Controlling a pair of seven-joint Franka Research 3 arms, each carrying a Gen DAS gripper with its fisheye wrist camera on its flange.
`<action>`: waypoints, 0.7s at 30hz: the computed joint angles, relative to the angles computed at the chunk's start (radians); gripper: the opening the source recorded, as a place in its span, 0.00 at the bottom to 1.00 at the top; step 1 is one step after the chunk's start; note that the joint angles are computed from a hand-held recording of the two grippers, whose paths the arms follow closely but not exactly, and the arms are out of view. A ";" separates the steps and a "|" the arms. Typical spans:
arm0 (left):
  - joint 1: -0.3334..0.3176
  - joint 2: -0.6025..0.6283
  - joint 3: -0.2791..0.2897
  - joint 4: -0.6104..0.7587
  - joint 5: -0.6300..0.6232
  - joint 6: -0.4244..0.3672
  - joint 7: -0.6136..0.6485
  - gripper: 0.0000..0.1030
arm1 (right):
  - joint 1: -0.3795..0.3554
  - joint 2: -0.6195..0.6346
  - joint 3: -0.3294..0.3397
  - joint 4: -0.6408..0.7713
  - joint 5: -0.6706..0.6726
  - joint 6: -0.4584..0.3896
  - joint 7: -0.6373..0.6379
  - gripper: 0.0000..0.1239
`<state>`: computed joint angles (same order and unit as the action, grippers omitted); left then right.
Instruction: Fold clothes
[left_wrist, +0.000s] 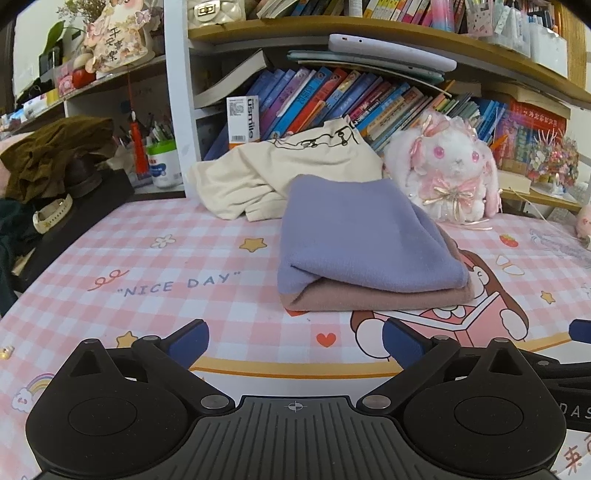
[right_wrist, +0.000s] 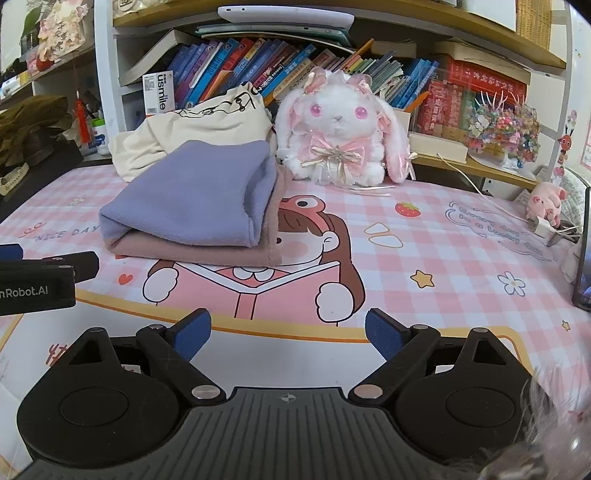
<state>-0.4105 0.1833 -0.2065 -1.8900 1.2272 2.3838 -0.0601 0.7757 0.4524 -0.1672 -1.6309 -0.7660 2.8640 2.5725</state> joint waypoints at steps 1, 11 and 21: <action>0.000 0.000 0.000 0.000 0.000 0.002 0.000 0.99 | 0.000 0.001 0.000 0.001 0.001 -0.003 0.000 0.73; 0.007 0.006 0.005 0.004 -0.013 0.027 0.013 0.99 | -0.009 0.007 0.014 0.011 0.026 -0.033 -0.011 0.73; 0.011 0.017 0.010 0.011 -0.042 0.053 0.038 1.00 | -0.013 0.015 0.017 0.022 0.049 -0.044 -0.032 0.73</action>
<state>-0.3991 0.2003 -0.1967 -1.8789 1.1849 2.4365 -0.0220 0.7627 0.4678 -0.1504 -1.6085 -0.7168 2.8198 2.5406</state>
